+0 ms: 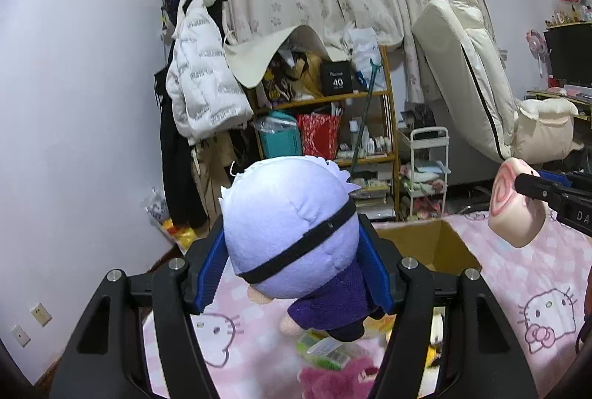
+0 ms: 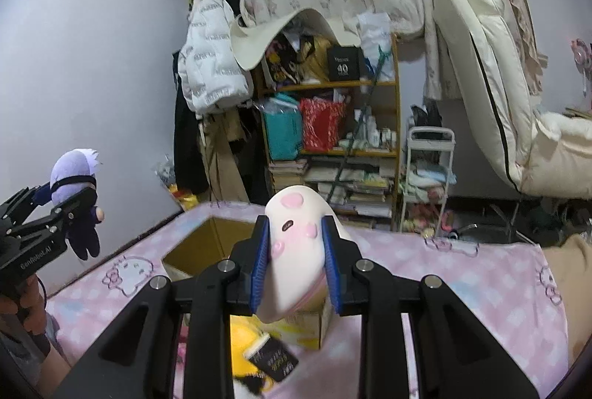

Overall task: Organize soft objects
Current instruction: 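Lift the doll with the left tool while the right tool lifts the pig cushion over the box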

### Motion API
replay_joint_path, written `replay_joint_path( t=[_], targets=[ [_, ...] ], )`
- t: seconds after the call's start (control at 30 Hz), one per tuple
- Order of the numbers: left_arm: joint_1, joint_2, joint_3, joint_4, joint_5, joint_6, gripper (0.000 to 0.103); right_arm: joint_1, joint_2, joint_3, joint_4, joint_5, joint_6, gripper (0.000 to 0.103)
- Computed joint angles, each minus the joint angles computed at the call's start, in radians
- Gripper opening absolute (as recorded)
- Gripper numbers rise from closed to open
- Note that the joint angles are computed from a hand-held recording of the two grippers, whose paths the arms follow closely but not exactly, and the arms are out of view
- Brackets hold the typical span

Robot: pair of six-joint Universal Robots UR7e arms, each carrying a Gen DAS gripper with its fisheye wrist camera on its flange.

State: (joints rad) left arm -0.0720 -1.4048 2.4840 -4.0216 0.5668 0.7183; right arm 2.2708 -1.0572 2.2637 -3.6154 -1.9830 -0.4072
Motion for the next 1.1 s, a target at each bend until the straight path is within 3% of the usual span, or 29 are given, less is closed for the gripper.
replay_joint_path(
  t=[0.27, 0.47, 0.5, 0.63, 0.8, 0.93, 1.0, 1.1],
  targets=[
    [0.09, -0.021, -0.026, 0.16, -0.113, -0.104, 0.065, 0.016, 0.06, -0.103, -0.025, 0.044, -0.096, 0.029],
    [0.152, -0.015, 0.01, 0.183, -0.174, -0.2, 0.065, 0.011, 0.096, -0.13, -0.046, 0.059, -0.111, 0.03],
    [0.167, -0.005, 0.006, 0.141, -0.189, -0.18, 0.065, 0.005, 0.105, -0.135, -0.036, 0.065, -0.096, 0.03],
    [0.217, 0.034, -0.031, -0.112, -0.26, 0.035, 0.065, -0.029, 0.123, -0.125, -0.03, 0.111, -0.052, 0.031],
    [0.286, 0.079, -0.059, -0.292, -0.304, 0.217, 0.065, -0.07, 0.156, -0.112, -0.02, 0.117, -0.051, 0.032],
    [0.351, 0.112, -0.132, -0.495, -0.324, 0.453, 0.065, -0.12, 0.168, -0.099, 0.004, 0.144, -0.036, 0.032],
    [0.387, 0.121, -0.18, -0.611, -0.331, 0.598, 0.065, -0.131, 0.182, -0.098, -0.007, 0.132, -0.043, 0.033],
    [0.425, 0.133, -0.216, -0.697, -0.337, 0.714, 0.066, -0.132, 0.199, -0.103, -0.017, 0.109, -0.068, 0.033]
  ],
)
